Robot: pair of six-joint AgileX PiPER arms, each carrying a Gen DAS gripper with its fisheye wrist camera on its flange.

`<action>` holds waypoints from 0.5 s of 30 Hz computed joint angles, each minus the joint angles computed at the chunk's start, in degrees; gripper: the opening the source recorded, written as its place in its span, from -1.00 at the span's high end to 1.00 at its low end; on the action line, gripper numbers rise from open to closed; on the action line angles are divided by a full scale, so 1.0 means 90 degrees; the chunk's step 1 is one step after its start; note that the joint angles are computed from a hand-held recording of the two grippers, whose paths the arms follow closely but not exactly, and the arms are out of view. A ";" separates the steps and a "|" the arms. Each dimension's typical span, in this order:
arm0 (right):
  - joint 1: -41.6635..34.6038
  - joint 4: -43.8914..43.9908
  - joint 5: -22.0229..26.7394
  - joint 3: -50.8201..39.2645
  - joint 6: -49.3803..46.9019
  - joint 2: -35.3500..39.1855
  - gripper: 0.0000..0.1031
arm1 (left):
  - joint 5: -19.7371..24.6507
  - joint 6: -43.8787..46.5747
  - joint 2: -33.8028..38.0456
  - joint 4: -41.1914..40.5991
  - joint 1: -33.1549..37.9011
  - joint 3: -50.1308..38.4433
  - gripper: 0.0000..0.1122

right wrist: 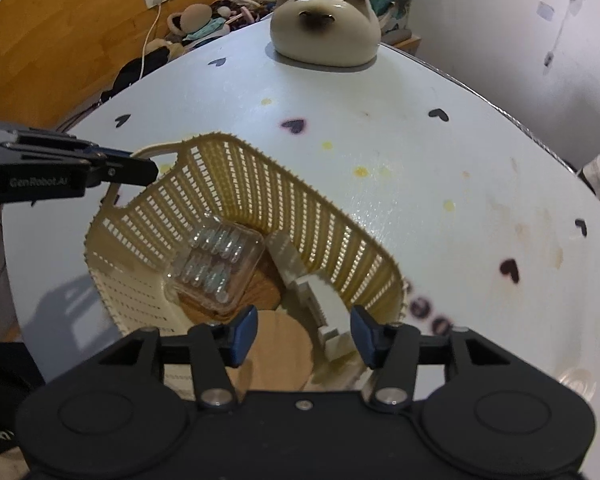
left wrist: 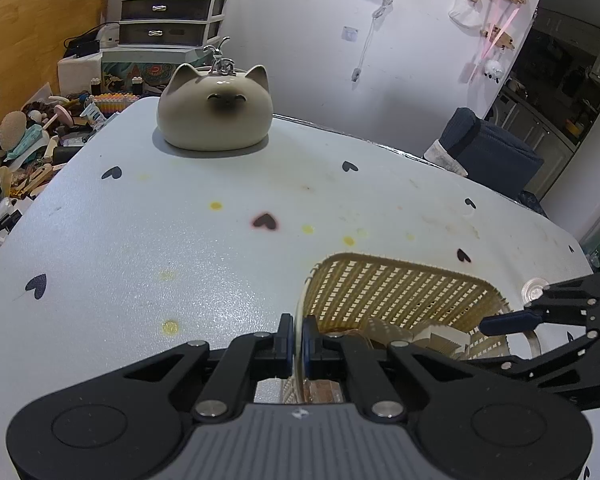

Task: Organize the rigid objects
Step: 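Carry the white clip piece into the basket and open the right gripper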

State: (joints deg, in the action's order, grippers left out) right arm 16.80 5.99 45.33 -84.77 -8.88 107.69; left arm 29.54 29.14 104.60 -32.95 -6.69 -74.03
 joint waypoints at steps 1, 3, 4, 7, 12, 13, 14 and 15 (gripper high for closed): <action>0.0011 -0.0008 -0.0010 0.0044 0.0083 -0.0052 -0.04 | -0.0003 -0.0004 0.0003 0.0008 -0.0004 -0.0004 0.93; 0.0040 -0.0062 -0.0013 0.0088 0.0268 -0.0142 -0.07 | -0.0003 -0.0004 0.0003 0.0008 -0.0004 -0.0004 0.93; 0.0042 -0.0050 -0.0034 0.0127 0.0319 -0.0200 -0.12 | -0.0004 -0.0005 -0.0001 0.0005 -0.0004 0.0004 0.93; 0.0028 0.0080 -0.0117 0.0280 0.0459 -0.0435 -0.28 | 0.0003 -0.0018 0.0004 0.0016 -0.0006 -0.0008 0.93; 0.0067 0.0032 -0.0238 0.0479 0.0870 -0.0798 -0.34 | -0.0001 -0.0017 0.0001 0.0020 -0.0007 -0.0004 0.93; 0.0094 -0.0022 -0.0261 0.0520 0.0989 -0.0877 -0.40 | -0.0001 -0.0017 0.0001 0.0020 -0.0007 -0.0004 0.93; 0.0112 -0.0078 -0.0282 0.0553 0.1092 -0.0948 -0.45 | -0.0001 -0.0017 0.0001 0.0020 -0.0007 -0.0004 0.93; 0.0138 -0.0147 -0.0338 0.0620 0.1219 -0.1047 -0.48 | -0.0001 -0.0017 0.0001 0.0020 -0.0007 -0.0004 0.93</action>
State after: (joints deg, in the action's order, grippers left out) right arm 18.04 4.67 42.29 -79.19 2.09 98.27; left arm 29.53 28.99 104.61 -32.78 -6.75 -74.07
